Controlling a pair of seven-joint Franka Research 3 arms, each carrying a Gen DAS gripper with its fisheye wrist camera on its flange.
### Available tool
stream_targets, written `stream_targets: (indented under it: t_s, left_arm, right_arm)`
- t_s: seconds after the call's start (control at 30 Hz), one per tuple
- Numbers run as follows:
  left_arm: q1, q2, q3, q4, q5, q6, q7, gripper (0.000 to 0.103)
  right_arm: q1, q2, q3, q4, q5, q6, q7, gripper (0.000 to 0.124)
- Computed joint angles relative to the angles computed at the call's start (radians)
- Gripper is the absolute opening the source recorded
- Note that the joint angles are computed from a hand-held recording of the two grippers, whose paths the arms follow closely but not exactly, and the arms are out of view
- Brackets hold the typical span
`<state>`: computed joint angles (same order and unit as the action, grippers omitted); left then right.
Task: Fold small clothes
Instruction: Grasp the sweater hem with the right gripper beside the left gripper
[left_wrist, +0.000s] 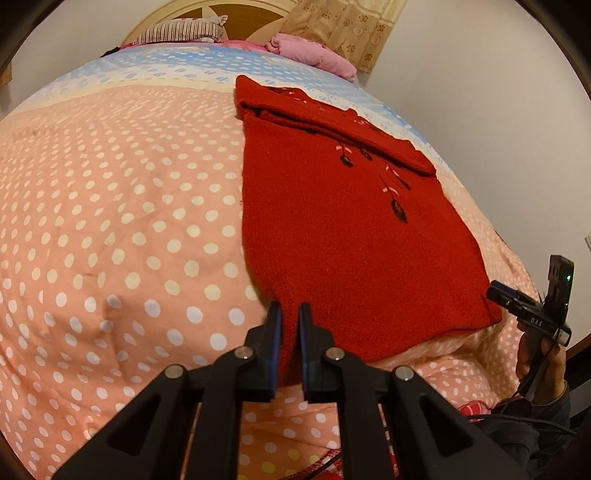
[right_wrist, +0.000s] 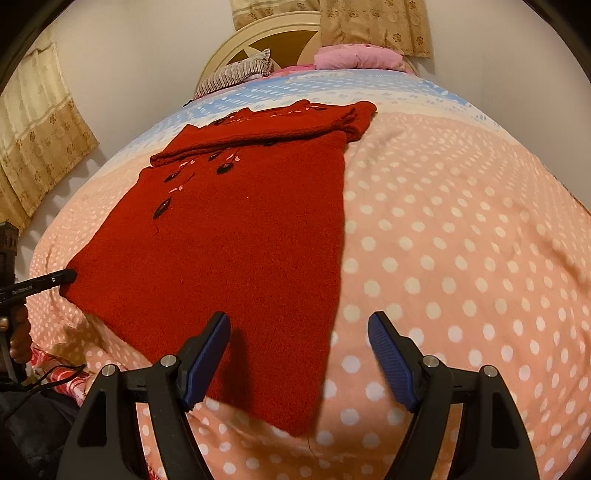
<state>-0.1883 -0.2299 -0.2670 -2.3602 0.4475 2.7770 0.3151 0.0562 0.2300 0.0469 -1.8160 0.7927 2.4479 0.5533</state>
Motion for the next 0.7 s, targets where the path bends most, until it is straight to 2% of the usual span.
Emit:
stream_targets:
  t_s: [0.17,0.37,0.4,0.43,0.47,0.5,0.53,0.7]
  left_arm:
    - [-0.001,0.001,0.002,-0.004,-0.002,0.009,0.012,0.009]
    - [0.003,-0.003,0.000,-0.003,0.011,0.008,0.015,0.009]
    - [0.003,-0.003,0.000,-0.004,0.011,0.010,0.014,0.009]
    - [0.004,-0.004,0.000,-0.004,0.011,0.011,0.013,0.009]
    - [0.005,-0.004,0.000,-0.004,0.013,0.011,0.013,0.009]
    - [0.006,-0.005,-0.001,-0.004,0.015,0.012,0.011,0.009]
    - [0.007,-0.008,-0.001,-0.004,0.017,0.015,0.009,0.009]
    - [0.014,-0.032,0.000,-0.017,0.024,0.032,0.007,0.008]
  right_arm:
    - [-0.004,-0.007,0.001,-0.014,0.019,0.002,-0.005,0.078]
    - [-0.012,-0.030,-0.006,-0.035,0.034,-0.069,-0.016,0.077]
    - [-0.011,-0.037,-0.007,-0.047,0.036,-0.067,-0.024,0.070]
    - [-0.007,-0.043,-0.008,-0.056,0.033,-0.059,-0.031,0.054]
    - [-0.003,-0.051,-0.009,-0.069,0.028,-0.047,-0.045,0.043]
    - [-0.002,-0.056,-0.009,-0.076,0.029,-0.050,-0.061,0.024]
    - [-0.003,-0.056,-0.012,-0.075,0.033,-0.063,-0.063,0.014]
    - [-0.032,-0.049,-0.017,-0.050,0.130,-0.175,-0.104,0.009]
